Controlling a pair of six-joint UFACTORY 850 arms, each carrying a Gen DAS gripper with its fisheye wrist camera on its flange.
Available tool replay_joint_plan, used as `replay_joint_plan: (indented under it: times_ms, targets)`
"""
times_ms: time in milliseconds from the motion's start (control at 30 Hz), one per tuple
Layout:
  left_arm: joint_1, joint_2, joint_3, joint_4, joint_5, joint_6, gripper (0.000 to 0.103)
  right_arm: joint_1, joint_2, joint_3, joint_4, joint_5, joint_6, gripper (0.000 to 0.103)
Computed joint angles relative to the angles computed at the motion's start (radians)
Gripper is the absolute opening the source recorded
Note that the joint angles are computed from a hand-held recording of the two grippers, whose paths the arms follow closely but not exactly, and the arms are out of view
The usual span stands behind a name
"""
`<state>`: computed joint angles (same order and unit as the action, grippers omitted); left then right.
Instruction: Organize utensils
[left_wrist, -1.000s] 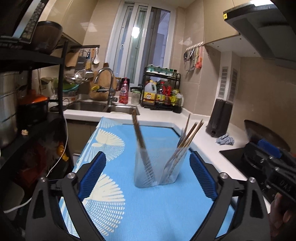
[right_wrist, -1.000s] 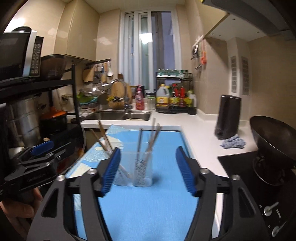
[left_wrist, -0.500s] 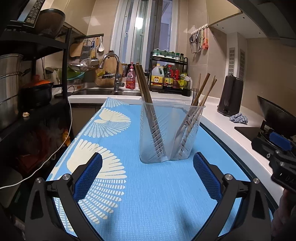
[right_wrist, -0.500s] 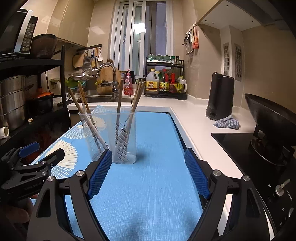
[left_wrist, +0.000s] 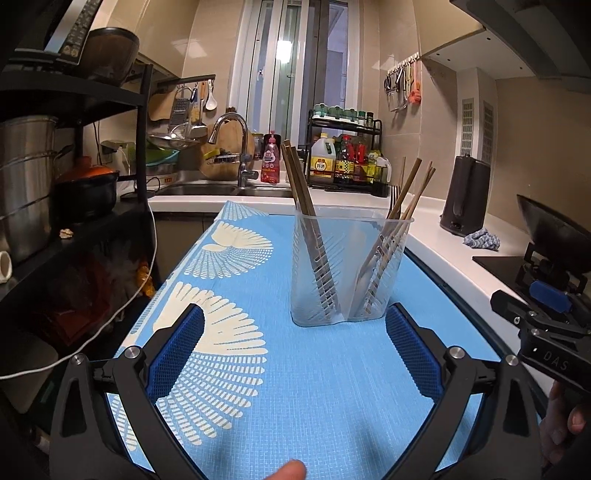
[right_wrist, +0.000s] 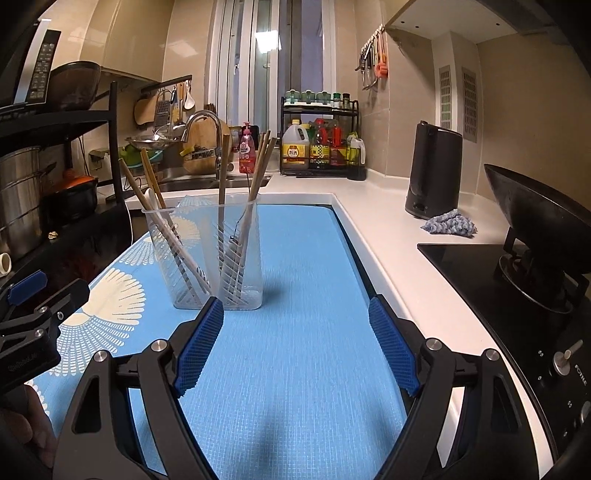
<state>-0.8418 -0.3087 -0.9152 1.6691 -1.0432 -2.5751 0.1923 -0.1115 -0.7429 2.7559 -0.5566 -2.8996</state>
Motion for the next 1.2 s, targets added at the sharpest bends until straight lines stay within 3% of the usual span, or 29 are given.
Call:
replay_joint_plan:
  times_ms: [300,1200]
  targets:
    - [0.006,0.0,-0.007,-0.026,0.037,-0.005,0.096,-0.001,0.002,0.004,0.02,-0.009,-0.013,0.08]
    - [-0.006,-0.01,-0.024,-0.024,0.034,0.007,0.096,0.0,0.004,0.004,0.025,-0.014,-0.027,0.08]
